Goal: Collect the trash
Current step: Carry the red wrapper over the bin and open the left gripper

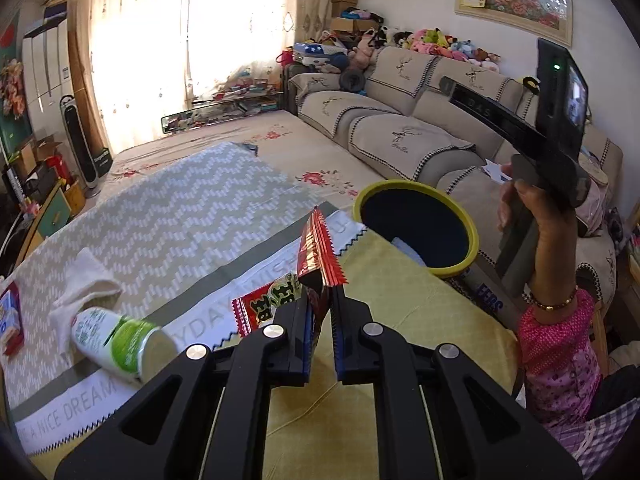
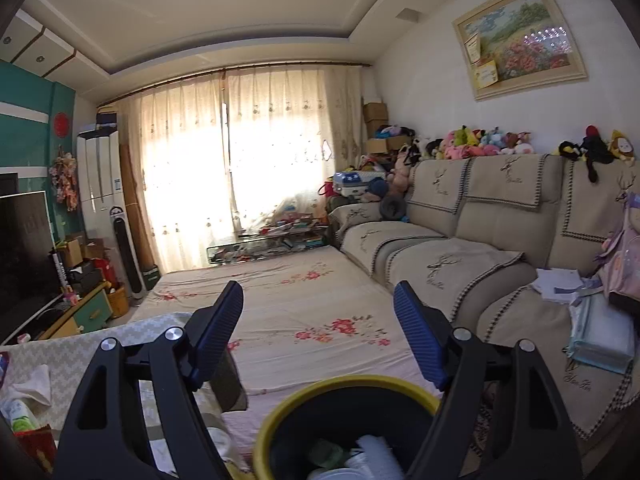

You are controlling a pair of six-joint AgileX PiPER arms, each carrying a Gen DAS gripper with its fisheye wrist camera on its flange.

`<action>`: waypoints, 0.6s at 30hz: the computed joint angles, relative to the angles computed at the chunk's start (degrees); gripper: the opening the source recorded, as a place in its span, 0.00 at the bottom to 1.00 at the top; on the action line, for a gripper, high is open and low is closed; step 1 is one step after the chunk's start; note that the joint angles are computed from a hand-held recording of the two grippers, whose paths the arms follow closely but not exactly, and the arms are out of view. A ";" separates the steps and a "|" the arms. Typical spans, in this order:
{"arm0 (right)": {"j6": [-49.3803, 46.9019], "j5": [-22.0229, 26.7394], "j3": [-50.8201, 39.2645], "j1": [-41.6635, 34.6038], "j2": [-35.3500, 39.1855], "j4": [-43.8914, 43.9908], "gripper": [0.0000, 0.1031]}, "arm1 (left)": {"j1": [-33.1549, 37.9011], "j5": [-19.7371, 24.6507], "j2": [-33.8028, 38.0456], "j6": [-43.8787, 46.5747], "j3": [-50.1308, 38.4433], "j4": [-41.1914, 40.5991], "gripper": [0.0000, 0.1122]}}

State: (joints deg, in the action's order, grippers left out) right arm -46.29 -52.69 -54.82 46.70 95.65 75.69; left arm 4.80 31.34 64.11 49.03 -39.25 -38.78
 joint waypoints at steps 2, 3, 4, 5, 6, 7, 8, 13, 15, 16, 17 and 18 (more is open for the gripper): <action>-0.18 -1.15 5.17 -1.55 -3.93 0.40 0.71 | -4.98 -1.58 3.89 -3.22 -3.12 1.71 0.08; 0.22 -1.16 7.88 -2.44 -5.90 0.20 0.71 | -7.55 -2.47 6.03 -5.08 -4.92 2.75 0.08; 1.24 -0.37 11.37 -3.70 -8.54 -0.39 0.71 | -9.95 -3.39 7.98 -7.14 -6.55 3.99 0.08; 2.22 0.42 14.69 -4.92 -10.93 -1.03 0.71 | -12.53 -3.95 10.54 -9.14 -8.90 5.07 0.08; 2.60 0.14 17.63 -5.60 -12.73 -1.09 0.71 | -14.35 -4.13 12.79 -10.04 -10.98 5.34 0.08; 2.45 -0.49 20.43 -6.28 -14.21 -0.77 0.71 | -16.24 -4.29 15.05 -11.40 -13.20 6.05 0.08; 2.48 -0.59 22.93 -7.24 -15.55 -0.62 0.71 | -18.11 -4.34 17.51 -13.04 -15.75 7.01 0.08; 6.04 2.95 31.20 -16.21 -19.59 -4.02 0.71 | -25.96 -3.05 32.00 -23.45 -31.12 13.97 0.08; 9.15 5.52 33.02 -20.97 -20.76 -7.72 0.71 | -28.06 -1.44 37.93 -26.82 -37.82 16.06 0.08; 10.33 6.27 33.47 -22.54 -20.98 -9.05 0.71 | -28.95 -0.62 41.03 -28.83 -41.38 17.64 0.08; 11.93 6.90 34.12 -24.16 -21.16 -10.92 0.71 | -29.89 0.23 44.06 -31.11 -44.94 19.53 0.08; 13.24 7.61 34.55 -25.55 -21.22 -12.65 0.71 | -30.62 1.24 46.87 -32.80 -48.28 20.79 0.08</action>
